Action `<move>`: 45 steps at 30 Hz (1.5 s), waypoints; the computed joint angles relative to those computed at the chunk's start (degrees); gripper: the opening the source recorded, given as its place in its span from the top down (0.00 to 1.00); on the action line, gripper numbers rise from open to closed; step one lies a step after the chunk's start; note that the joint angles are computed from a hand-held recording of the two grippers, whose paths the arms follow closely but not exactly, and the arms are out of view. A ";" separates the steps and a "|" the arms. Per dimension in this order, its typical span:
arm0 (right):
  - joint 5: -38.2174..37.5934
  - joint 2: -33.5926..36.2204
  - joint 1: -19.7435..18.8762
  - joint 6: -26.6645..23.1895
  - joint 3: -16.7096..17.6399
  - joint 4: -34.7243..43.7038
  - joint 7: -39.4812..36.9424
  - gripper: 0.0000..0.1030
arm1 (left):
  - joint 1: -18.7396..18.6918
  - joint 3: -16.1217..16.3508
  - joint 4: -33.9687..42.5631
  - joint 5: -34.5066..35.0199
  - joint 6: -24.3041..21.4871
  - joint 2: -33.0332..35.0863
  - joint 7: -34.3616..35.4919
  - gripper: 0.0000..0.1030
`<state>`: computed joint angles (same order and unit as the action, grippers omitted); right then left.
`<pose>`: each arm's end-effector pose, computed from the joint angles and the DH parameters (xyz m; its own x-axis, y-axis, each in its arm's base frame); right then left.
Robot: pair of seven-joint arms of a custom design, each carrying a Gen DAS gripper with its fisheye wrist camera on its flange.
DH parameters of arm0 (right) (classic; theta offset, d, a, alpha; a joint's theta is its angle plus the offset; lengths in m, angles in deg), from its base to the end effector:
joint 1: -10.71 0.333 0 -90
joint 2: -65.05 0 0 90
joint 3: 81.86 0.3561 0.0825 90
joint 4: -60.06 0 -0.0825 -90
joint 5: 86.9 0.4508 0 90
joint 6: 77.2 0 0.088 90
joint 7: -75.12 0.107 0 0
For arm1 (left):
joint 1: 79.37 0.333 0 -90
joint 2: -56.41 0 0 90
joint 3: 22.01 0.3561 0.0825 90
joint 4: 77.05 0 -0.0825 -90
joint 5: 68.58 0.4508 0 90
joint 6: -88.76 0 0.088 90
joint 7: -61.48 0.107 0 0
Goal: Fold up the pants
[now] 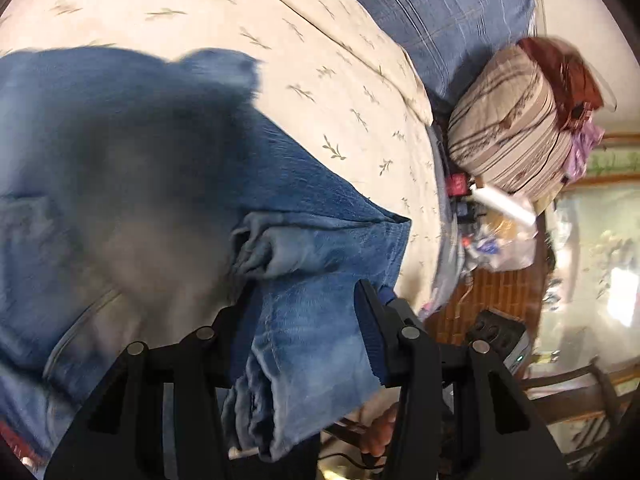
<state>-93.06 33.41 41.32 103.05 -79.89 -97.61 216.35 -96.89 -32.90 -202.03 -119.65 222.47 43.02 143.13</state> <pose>0.3608 0.2425 0.4891 0.0329 -0.8268 -0.5616 -0.7220 0.3689 -0.5853 0.4943 -0.2893 0.5460 0.0878 -0.6992 0.7095 -0.9822 -0.1795 -0.0553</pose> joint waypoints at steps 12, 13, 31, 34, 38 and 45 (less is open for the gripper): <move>-12.93 3.30 -3.37 -14.48 18.35 11.41 2.92 0.27 | 4.63 6.05 -15.75 4.85 2.16 -25.02 1.07 0.33; -14.84 5.19 -3.14 -15.31 19.53 13.48 2.36 0.26 | 5.36 7.18 -17.32 5.15 1.99 -27.02 0.50 0.33; -53.52 37.79 6.91 -42.36 26.40 44.96 6.69 0.19 | 11.92 15.36 -22.15 -4.16 -7.88 -21.91 5.77 0.25; -56.55 40.46 9.89 -46.04 24.13 47.64 8.34 0.17 | 12.85 14.61 -21.01 -4.58 -8.93 -20.90 8.28 0.21; -58.45 43.23 13.42 -48.83 21.15 50.15 8.82 0.08 | 13.84 14.05 -19.45 -3.92 -10.84 -19.47 10.41 0.21; -62.05 43.38 18.48 -48.12 15.64 50.25 12.74 0.19 | 14.94 13.65 -17.94 -3.30 -13.56 -17.58 14.38 0.22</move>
<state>-155.11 76.79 59.79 54.93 -64.25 -47.36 229.09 -81.94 -19.25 -219.97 -122.95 208.92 25.45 157.51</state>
